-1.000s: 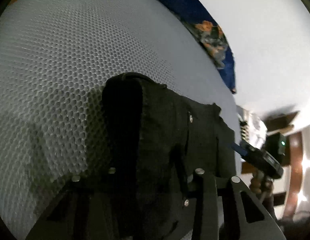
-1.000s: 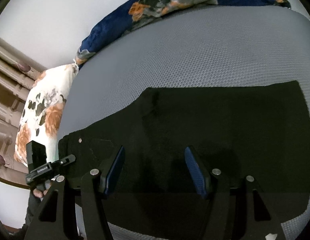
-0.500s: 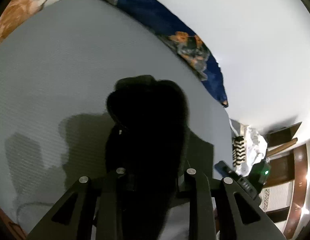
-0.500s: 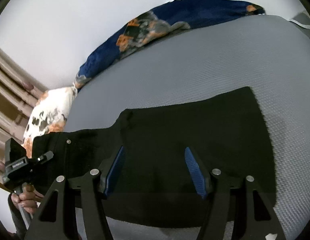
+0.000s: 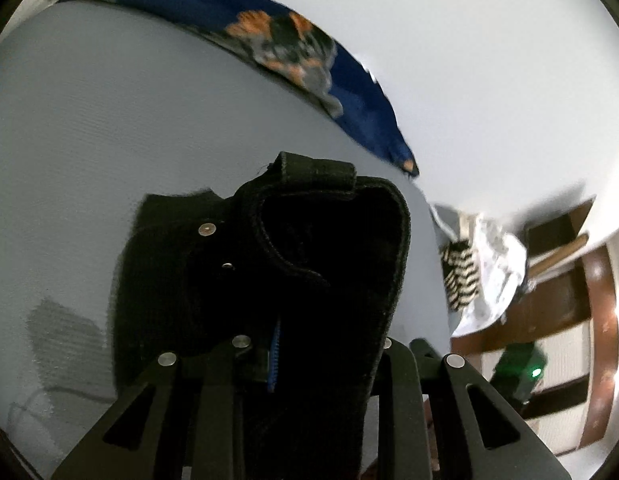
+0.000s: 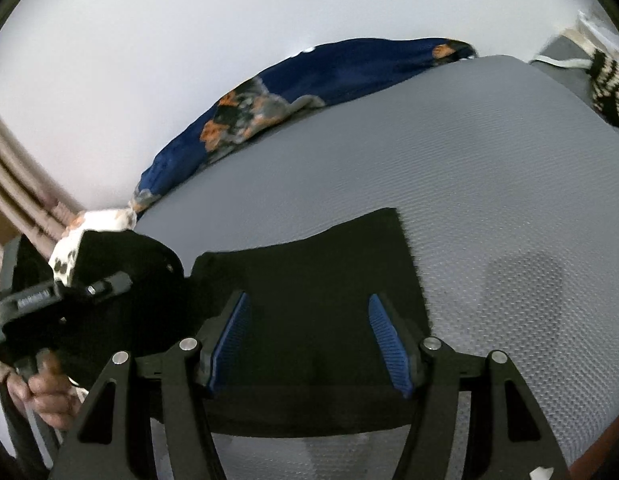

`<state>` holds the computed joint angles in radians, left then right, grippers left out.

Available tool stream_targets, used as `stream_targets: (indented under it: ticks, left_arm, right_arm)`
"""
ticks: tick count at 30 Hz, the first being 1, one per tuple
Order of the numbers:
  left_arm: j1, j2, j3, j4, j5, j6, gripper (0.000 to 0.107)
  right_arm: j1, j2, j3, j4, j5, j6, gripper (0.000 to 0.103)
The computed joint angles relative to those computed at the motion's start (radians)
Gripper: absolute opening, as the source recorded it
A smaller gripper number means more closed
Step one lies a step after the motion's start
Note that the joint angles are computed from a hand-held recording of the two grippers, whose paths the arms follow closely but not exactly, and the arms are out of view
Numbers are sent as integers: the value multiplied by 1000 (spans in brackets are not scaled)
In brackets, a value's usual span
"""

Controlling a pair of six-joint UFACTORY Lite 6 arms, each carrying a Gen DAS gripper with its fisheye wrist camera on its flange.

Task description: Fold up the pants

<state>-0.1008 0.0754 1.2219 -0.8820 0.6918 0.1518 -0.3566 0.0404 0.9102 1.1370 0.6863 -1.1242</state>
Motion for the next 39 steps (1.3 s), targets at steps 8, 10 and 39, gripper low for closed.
stream_targets:
  ticks: [8,10,39]
  left_arm:
    - [-161,72,-1,115,-141,-72,25]
    - [-168,70,-21,95,-156,-36,27]
    - [15,-302,-403,560,-210,-289,64]
  right_arm:
    - [-92,72,35,53,94,-22,61]
    - [-96,74,37,55,105,-24,61]
    - [43,533,397,-128,326,45,61]
